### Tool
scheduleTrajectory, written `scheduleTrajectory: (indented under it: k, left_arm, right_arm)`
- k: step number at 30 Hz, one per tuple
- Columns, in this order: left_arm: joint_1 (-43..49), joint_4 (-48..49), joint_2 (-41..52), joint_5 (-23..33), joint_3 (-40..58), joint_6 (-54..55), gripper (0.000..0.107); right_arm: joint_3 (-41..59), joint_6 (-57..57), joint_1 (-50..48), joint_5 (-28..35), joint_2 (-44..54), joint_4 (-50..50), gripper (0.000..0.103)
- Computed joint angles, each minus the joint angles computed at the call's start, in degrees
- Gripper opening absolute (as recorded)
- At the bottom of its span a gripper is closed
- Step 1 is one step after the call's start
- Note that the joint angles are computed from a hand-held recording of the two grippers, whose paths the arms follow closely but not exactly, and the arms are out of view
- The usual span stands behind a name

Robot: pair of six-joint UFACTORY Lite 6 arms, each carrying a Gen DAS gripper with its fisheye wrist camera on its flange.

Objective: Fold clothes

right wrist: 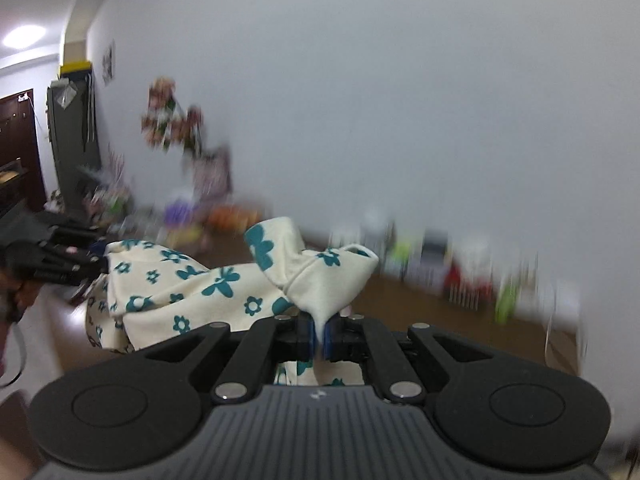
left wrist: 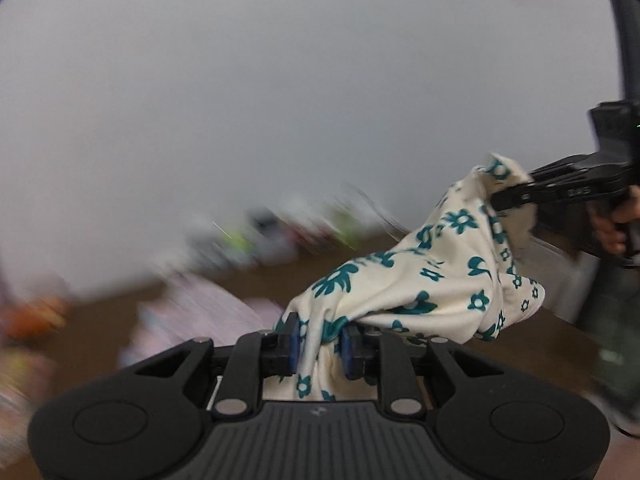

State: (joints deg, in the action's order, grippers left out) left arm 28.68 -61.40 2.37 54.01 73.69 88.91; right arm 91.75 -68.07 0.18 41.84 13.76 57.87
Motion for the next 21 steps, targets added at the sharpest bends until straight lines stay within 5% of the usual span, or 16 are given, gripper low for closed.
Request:
scheduleTrajectory:
  k: [3, 4, 5, 8, 12, 16, 18, 21]
  left_arm:
    - [-11.0, 9.1, 8.0, -12.6, 1.8, -13.3, 0.026]
    - [-14.5, 12.8, 12.1, -17.4, 3.3, -19.3, 0.03]
    - [-16.8, 16.2, 16.6, -21.6, 5.7, -25.3, 0.042]
    - [-19.1, 19.1, 23.2, -31.4, 6.7, -33.6, 0.047]
    - [-14.6, 5.6, 12.9, -26.2, -5.5, -15.2, 0.078]
    - [-12.6, -2.5, 1.6, -17.7, -20.7, 7.7, 0.084]
    - [-16.3, -5.1, -3.5, -21.6, -29.2, 15.8, 0.085]
    - [-27.3, -20.0, -6.2, -39.1, -37.3, 31.9, 0.084]
  right_arm:
    - [0.1, 7.4, -3.5, 1.8, 6.0, -5.3, 0.006]
    - [0.5, 10.0, -3.7, -1.1, 8.7, -7.3, 0.019]
    - [1.0, 14.0, -3.5, -4.5, 11.4, -10.1, 0.044]
    - [3.0, 21.1, -4.4, -13.2, 20.1, -15.1, 0.056]
    - [-11.2, 2.0, -9.6, -13.5, 12.0, 0.2, 0.057]
    - [-28.8, -20.9, -13.1, -7.7, 0.7, 12.0, 0.067]
    - [-36.2, -27.9, -12.1, -7.2, -3.2, 13.2, 0.068]
    - [-43.0, -32.7, -4.5, -14.6, -5.9, 14.6, 0.071]
